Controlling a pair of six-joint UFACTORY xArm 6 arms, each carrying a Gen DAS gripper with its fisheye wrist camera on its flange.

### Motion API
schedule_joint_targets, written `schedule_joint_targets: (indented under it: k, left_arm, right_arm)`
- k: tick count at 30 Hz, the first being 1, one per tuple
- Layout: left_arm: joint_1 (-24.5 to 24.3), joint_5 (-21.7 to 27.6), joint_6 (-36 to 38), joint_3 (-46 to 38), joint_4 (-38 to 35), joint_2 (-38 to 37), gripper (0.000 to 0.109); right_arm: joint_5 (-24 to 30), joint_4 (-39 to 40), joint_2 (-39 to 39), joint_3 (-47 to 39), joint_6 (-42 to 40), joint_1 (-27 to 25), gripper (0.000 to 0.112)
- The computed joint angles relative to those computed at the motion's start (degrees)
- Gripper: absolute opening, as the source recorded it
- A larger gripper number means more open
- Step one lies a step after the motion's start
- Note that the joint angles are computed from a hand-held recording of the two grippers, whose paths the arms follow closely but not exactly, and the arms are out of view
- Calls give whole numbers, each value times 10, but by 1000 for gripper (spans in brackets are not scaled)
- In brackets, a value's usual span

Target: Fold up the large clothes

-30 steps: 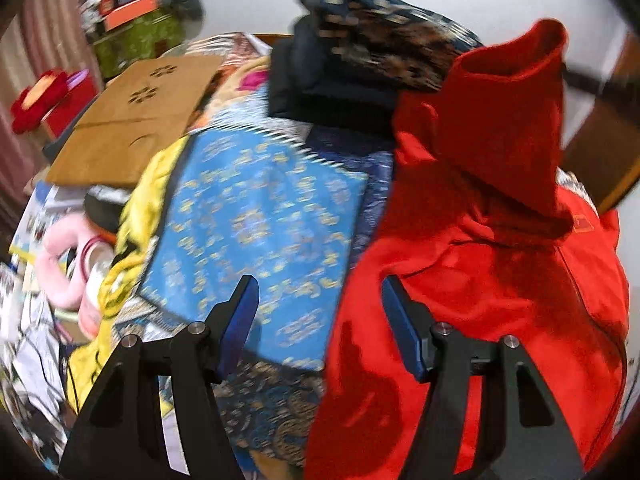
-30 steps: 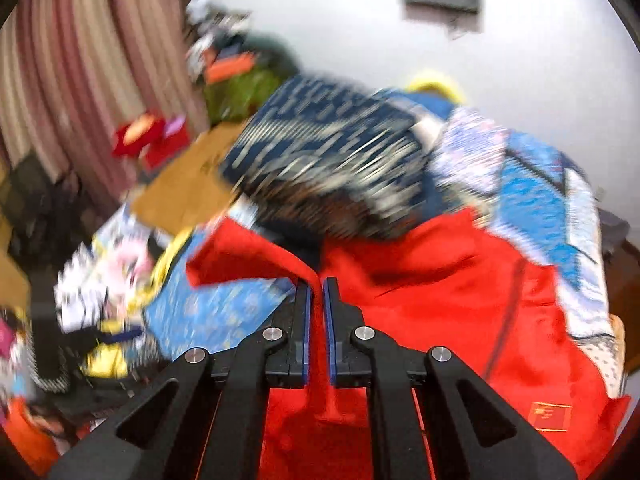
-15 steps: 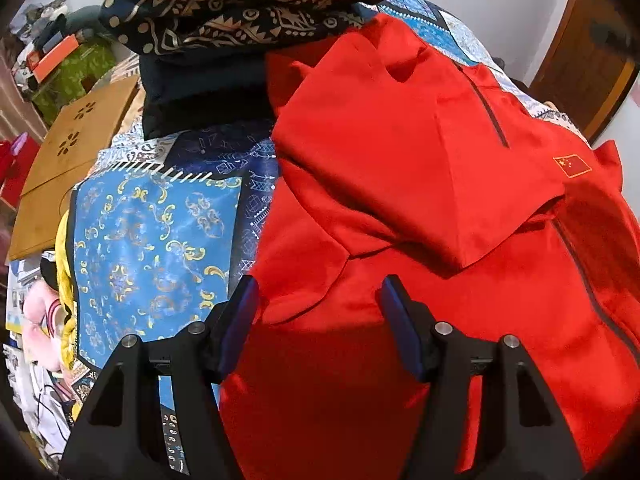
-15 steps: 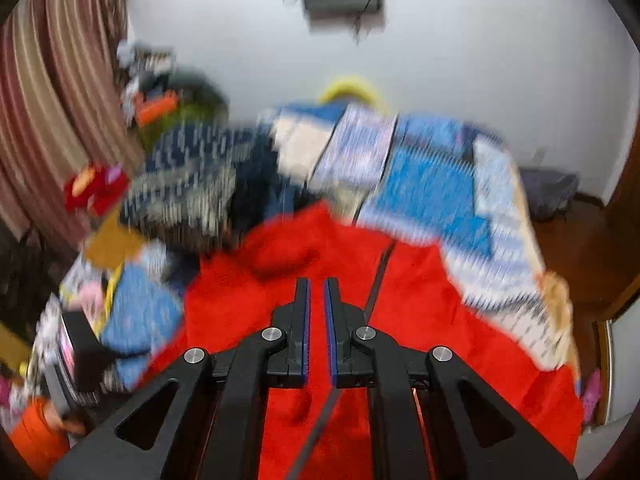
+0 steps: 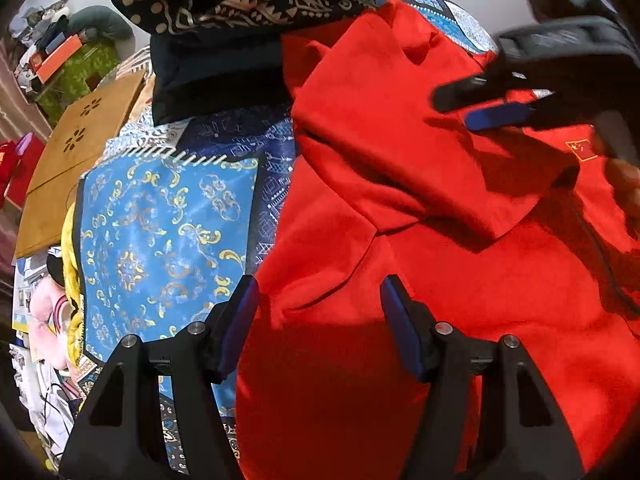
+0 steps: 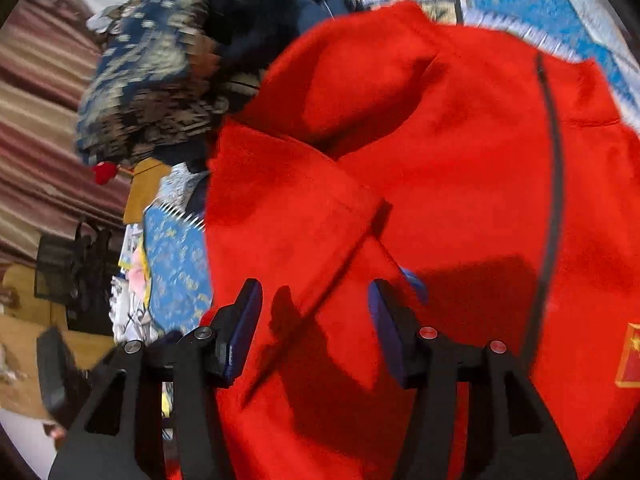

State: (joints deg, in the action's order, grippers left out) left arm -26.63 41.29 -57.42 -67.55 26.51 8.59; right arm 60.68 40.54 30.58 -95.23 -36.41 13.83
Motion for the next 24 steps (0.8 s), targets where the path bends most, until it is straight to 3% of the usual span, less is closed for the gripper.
schedule_joint_targets:
  k: [2,6,16,20,24]
  left_arm:
    - [1,-6,5,-1,-2,6,63]
    - [4,-8,4,-13,11,20,65]
    - [14,-3,17,-56,11,54,65]
    - [10,12,38,-95,7,80,65]
    - [4,41,25,-142,51,113,65]
  right_arm:
    - [-28,-2,6,1,15,9,46]
    - [-81,3,-7,24,5,21,9]
    - [-72,128,-90,70,-86,-14,4]
    - [-108,182,-145,85,-140,-32,4]
    - [-160,228,-189,99,-179,-39,4]
